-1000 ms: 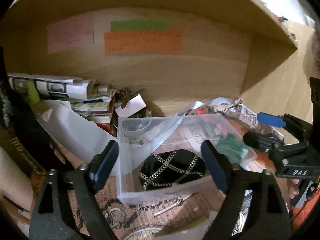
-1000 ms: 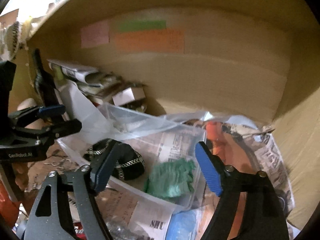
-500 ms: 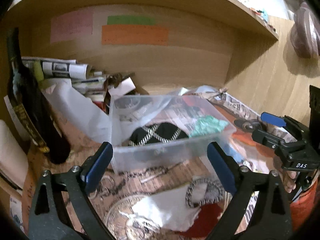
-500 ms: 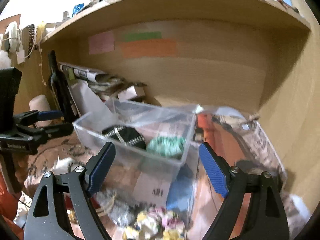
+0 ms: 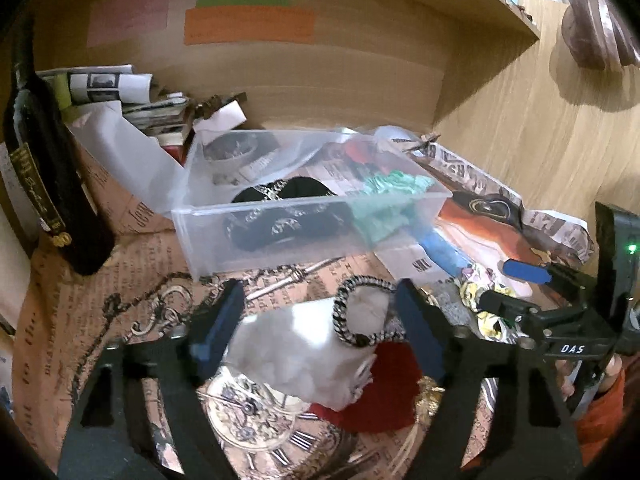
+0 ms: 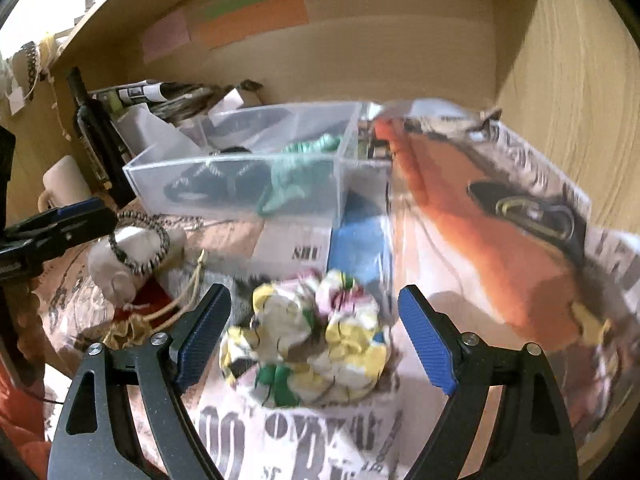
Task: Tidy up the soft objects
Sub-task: 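Move the right tool to the floral scrunchie while the left tool reaches the beaded cord, then grasp the floral scrunchie with right tool while left tool grasps black-white beaded cord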
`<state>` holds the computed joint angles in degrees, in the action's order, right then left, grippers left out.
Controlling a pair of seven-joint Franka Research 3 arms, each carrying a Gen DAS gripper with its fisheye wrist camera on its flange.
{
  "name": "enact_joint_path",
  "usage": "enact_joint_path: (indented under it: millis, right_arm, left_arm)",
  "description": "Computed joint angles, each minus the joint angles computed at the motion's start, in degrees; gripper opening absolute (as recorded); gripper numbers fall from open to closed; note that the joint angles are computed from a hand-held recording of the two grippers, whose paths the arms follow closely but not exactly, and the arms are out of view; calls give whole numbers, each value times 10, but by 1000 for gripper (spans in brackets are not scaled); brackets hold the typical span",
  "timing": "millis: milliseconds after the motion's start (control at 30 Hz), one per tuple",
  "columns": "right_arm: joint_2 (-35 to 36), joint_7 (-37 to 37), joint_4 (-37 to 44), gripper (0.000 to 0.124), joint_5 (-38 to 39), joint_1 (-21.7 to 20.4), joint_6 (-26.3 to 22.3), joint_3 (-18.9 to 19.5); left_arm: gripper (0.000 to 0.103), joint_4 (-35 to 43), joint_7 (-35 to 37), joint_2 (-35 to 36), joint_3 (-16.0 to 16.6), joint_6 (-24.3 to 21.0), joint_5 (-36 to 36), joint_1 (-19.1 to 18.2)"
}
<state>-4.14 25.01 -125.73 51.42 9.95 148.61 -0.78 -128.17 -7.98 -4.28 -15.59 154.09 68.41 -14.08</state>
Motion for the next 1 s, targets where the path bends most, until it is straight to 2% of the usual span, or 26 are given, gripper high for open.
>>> enact_joint_path:
  millis: [67,167,300,400,633,733,1000]
  right_arm:
    - [2,7,-3,84,-9,-2,-4,0]
    - [2,4,-11,84,-16,-1,8,2]
    - [1,-8,-16,82,-9,-1,17,0]
    - [4,-10,-16,68,-12,-3,28,-1]
    - [13,-13,-12,31,-3,-11,47,-4]
    - [14,-18,-5,17,12,-15,31,-6]
    - [-1,-75,11,16,85,-7,31,-5]
  left_arm:
    - [60,3,-4,4,0,3,6,0]
    - [40,7,2,11,2,9,4,-1]
    - [27,12,7,20,6,20,-1,-2]
    - [17,14,0,23,8,20,7,-3]
    - [9,20,-17,26,11,19,26,-5]
    - [8,24,-22,25,11,13,37,-5]
    - [6,32,-48,10,9,-6,77,-2]
